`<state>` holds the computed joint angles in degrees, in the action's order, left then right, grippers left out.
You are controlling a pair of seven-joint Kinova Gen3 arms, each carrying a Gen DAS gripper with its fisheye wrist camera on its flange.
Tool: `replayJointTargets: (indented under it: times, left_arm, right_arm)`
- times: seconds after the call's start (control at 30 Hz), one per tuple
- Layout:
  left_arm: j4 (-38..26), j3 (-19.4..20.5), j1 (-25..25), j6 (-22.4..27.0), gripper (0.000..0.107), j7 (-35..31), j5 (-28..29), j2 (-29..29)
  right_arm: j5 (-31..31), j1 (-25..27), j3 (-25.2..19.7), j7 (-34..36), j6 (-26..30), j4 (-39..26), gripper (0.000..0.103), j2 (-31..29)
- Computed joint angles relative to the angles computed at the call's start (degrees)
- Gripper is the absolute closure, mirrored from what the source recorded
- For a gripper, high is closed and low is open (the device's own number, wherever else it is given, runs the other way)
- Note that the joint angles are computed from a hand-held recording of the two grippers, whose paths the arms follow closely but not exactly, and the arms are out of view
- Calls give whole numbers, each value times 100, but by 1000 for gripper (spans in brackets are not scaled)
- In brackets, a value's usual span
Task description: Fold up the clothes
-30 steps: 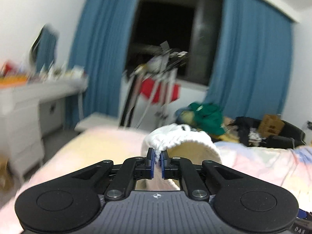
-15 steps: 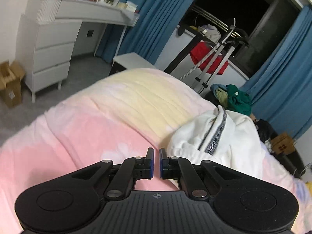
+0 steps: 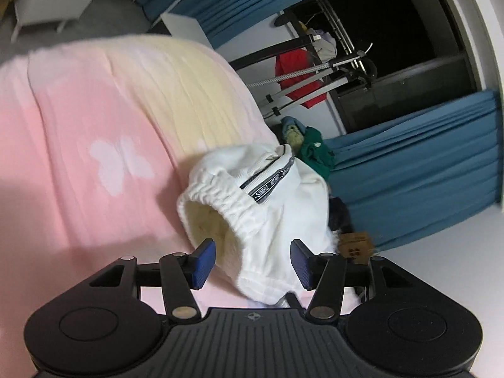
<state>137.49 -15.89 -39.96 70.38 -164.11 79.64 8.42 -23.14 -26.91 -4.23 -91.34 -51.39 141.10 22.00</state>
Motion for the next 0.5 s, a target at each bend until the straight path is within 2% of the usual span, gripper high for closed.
replayJointTargets:
  times: [0.07, 0.13, 0.2, 0.27, 0.37, 0.5]
  left_arm:
    - [73, 21, -43, 204, 50, -262, 125, 255]
    - [169, 50, -56, 313, 49, -544, 290, 452]
    - [254, 71, -10, 273, 48, -813, 432, 552]
    - [318, 89, 48, 235, 48, -1024, 544, 632]
    - [324, 190, 264, 137, 48, -1139, 884, 747]
    - [441, 256, 843, -186, 49, -1807, 1683, 779]
  right_arm:
    - [-97, -294, 246, -135, -466, 54, 31, 77]
    - [-330, -466, 355, 99, -667, -23, 31, 197]
    - [-236, -213, 199, 191, -494, -130, 31, 256]
    - [-15, 148, -20, -24, -136, -174, 31, 165]
    - [-21, 62, -32, -56, -46, -79, 31, 47]
    - [-240, -168, -71, 52, 346, -103, 31, -91]
